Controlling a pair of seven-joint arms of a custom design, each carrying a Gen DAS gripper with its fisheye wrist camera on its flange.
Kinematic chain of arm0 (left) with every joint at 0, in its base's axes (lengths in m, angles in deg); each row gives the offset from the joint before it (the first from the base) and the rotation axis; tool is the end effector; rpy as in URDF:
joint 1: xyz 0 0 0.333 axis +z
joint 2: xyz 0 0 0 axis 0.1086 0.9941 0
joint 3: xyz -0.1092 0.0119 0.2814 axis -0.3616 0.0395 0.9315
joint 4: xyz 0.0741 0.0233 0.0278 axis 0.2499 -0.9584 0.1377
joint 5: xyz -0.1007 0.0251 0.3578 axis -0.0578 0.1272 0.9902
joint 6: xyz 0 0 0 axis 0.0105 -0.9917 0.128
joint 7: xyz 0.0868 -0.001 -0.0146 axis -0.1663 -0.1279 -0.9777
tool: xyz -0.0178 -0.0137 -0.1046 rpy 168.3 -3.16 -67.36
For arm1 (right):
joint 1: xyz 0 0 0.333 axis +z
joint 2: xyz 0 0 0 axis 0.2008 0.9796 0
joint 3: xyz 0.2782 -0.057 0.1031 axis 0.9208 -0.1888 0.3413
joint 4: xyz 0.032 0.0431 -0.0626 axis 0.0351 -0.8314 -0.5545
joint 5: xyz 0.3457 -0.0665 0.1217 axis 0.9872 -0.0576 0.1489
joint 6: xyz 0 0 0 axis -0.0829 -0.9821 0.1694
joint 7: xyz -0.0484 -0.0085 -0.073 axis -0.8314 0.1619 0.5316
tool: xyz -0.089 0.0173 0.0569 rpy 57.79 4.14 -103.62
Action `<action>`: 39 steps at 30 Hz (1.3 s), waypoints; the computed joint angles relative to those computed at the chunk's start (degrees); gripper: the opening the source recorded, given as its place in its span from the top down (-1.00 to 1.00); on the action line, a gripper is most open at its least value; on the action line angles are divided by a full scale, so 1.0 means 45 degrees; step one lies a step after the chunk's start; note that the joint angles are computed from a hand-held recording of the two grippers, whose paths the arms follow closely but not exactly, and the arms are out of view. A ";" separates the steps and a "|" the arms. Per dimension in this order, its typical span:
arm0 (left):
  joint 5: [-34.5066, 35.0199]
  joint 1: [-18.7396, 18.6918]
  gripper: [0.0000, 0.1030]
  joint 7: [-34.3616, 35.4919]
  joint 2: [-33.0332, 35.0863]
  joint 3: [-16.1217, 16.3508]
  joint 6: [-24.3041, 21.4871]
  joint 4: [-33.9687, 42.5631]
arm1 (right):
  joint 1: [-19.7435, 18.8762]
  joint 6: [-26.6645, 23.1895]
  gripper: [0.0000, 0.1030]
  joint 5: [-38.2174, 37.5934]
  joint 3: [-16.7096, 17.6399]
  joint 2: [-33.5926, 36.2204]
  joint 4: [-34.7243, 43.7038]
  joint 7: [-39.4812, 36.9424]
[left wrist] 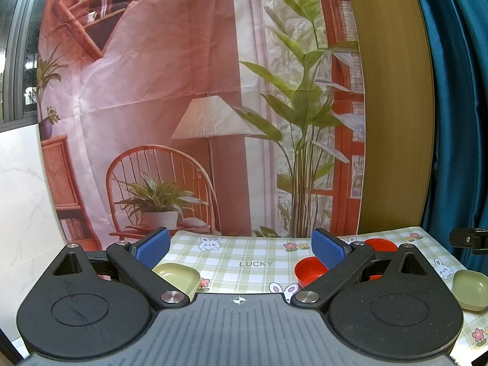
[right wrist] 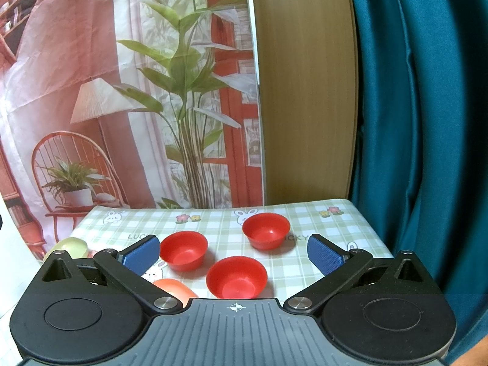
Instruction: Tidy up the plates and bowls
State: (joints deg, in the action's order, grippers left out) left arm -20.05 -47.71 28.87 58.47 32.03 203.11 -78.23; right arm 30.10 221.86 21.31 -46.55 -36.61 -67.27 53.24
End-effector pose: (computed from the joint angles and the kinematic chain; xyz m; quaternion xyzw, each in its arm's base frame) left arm 0.6676 -0.0970 0.5002 -0.5869 0.5425 -0.3612 0.4803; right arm 0.7101 0.1743 0.4951 -0.5892 0.5941 -0.3313 0.4360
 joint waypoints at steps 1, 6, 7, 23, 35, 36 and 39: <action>0.0007 0.0020 -0.94 0.0004 0.0007 -0.0011 -0.0017 0.0028 | 0.0009 0.0003 -0.99 0.0000 -0.0009 0.0003 -0.0002 0.0001; 0.0058 -0.0004 -0.94 -0.0068 0.0029 0.0047 -0.0073 0.0058 | -0.0089 -0.0041 -0.99 0.0044 0.0109 -0.0010 0.0035 -0.0104; 0.0079 -0.0022 -0.94 -0.0088 0.0015 0.0055 -0.0057 0.0029 | 0.0037 0.0011 -0.99 0.0022 -0.0040 0.0000 -0.0016 -0.0003; 0.0243 -0.0117 -0.94 -0.0332 0.0027 0.0194 -0.0115 0.0001 | 0.0089 0.0068 -0.99 0.0016 -0.0116 -0.0009 -0.0067 0.0043; 0.0777 0.0329 -0.94 -0.0715 0.0167 0.0062 -0.0235 0.0389 | -0.0213 -0.0216 -0.99 0.0219 0.0291 0.0303 0.0408 -0.0029; 0.0776 0.0367 -0.94 -0.0772 0.0380 0.0220 -0.0261 0.0561 | -0.0445 -0.0219 -0.99 0.0317 0.0610 0.0424 0.0587 -0.0215; 0.0951 0.0730 -0.93 -0.1008 0.0921 0.0487 -0.0479 0.1215 | -0.1005 -0.0382 -0.99 0.0648 0.1526 0.1048 0.1566 -0.1007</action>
